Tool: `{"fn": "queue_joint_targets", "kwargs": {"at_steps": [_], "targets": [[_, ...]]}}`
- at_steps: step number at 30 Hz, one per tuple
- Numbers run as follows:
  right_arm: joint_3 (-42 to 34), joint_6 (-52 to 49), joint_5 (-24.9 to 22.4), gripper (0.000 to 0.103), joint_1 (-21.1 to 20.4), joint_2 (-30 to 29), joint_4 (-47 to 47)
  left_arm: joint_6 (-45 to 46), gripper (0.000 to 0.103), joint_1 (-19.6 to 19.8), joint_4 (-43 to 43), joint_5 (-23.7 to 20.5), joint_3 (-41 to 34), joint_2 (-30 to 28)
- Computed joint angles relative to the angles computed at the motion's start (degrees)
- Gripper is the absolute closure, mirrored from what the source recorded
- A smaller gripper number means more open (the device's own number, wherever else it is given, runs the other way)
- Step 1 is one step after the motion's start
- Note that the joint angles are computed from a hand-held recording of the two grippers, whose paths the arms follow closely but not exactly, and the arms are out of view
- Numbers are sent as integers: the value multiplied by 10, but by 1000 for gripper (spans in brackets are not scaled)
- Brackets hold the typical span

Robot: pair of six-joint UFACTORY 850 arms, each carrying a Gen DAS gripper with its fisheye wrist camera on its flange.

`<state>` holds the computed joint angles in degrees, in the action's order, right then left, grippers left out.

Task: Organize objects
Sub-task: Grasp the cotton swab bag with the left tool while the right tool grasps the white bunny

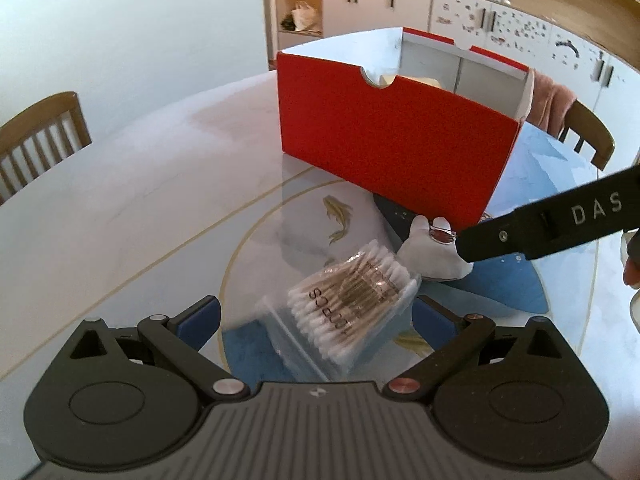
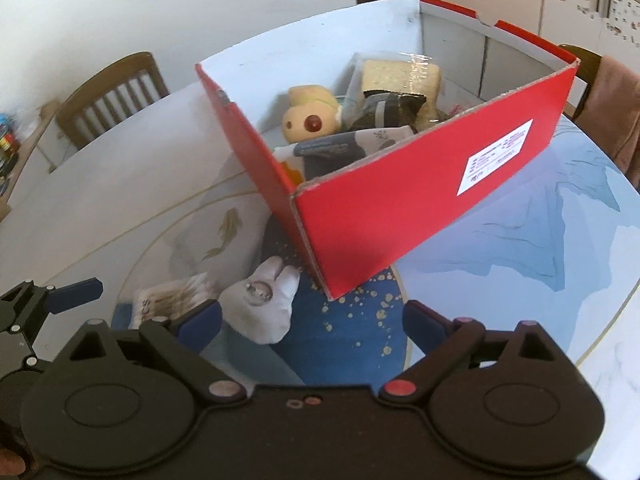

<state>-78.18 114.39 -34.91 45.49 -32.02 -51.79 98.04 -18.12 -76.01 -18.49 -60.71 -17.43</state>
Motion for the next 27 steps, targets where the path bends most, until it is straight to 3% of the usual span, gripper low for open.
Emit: {"fn": "queue_joint_targets", "kwargs": {"at_steps": [11, 21, 23, 27], "targets": [[-51, -18, -42, 7, -2, -40, 46, 21, 1, 1, 20, -32, -35, -34], [-67, -40, -42, 12, -3, -54, 58, 16, 1, 1, 32, -57, -52, -54], [-70, -45, -41, 14, -3, -55, 59, 17, 4, 2, 29, -63, -52, -55], [-75, -47, -37, 18, -3, -60, 59, 16, 21, 5, 30, -77, -50, -55]]}}
